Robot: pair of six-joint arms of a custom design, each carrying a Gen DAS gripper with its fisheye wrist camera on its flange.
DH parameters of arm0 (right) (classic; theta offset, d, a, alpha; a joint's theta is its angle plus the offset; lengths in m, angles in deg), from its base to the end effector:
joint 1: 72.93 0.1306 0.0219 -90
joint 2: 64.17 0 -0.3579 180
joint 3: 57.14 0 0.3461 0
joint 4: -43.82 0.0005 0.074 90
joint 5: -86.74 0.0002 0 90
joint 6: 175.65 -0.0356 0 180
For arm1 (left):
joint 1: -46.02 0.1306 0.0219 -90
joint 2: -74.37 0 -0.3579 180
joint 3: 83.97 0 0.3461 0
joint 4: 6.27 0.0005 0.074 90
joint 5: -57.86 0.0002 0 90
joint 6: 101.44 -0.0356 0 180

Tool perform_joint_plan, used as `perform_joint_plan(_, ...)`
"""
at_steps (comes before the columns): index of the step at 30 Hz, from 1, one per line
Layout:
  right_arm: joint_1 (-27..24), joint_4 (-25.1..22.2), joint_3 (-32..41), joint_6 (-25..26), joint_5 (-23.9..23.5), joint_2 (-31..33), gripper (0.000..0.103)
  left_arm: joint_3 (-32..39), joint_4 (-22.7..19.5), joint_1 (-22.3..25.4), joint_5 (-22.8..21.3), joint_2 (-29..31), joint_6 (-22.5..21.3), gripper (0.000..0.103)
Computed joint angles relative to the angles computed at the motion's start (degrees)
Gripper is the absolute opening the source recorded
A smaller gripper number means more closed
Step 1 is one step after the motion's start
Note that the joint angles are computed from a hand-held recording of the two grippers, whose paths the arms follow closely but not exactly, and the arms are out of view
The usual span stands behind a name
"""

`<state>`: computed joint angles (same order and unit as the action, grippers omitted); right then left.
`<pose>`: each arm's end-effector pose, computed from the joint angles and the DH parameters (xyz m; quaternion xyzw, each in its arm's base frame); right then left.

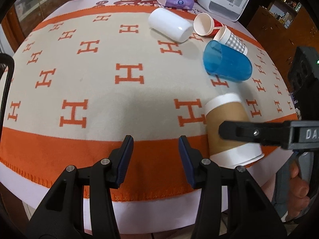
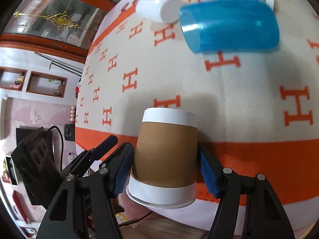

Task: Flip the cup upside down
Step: 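Lift the brown-sleeved cup with the right gripper and rotate it, then turn the cup rim-down and lower it onto the cloth with the right gripper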

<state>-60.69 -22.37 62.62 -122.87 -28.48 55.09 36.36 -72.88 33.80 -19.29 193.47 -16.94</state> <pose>0.5700 0.1387 0.3490 0.1614 0.9414 0.2798 0.0974 0.5720 -0.1325 0.3518 0.1731 0.9556 -0.1216 0.2051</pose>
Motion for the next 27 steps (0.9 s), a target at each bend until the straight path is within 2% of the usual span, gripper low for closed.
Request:
perform_joint_plan(4, 0.1, 5.8, -2.6, 0.7, 5.5, -2.9, 0.065, -1.9, 3.5, -0.5, -2.4, -1.2, 1.8, 0.044)
perform_joint_plan(7, 0.9, 12.6, -5.6, 2.6, 11.2, -5.3, 0.065, -3.5, 6.2, -0.6, -2.6, -2.2, 2.9, 0.044)
perform_joint_plan(11, 2.6, 19.8, -8.6, 8.8, 20.6, -6.5, 0.065, -4.9, 8.9, -0.6, -2.6, -3.1, 4.2, 0.044)
perform_joint_plan(15, 4.3, 25.2, -11.6, 14.4, 27.3, -6.8, 0.065, -5.4, 9.9, -0.5, -1.7, -3.1, 5.4, 0.044)
perform_joint_plan(20, 5.8, 29.9, -16.7, 19.0, 30.1, -8.7, 0.065, -5.9, 10.7, -0.4, -1.4, -3.1, 6.0, 0.044)
perform_joint_plan(23, 7.0, 31.3, -18.7, 20.7, 32.2, -9.7, 0.065, -6.2, 10.9, -0.4, -1.3, -3.0, 6.5, 0.044)
perform_joint_plan(27, 7.7, 31.4, -21.0, 21.0, 32.0, -10.9, 0.065, -6.7, 11.3, -0.4, -1.4, -3.2, 6.8, 0.044)
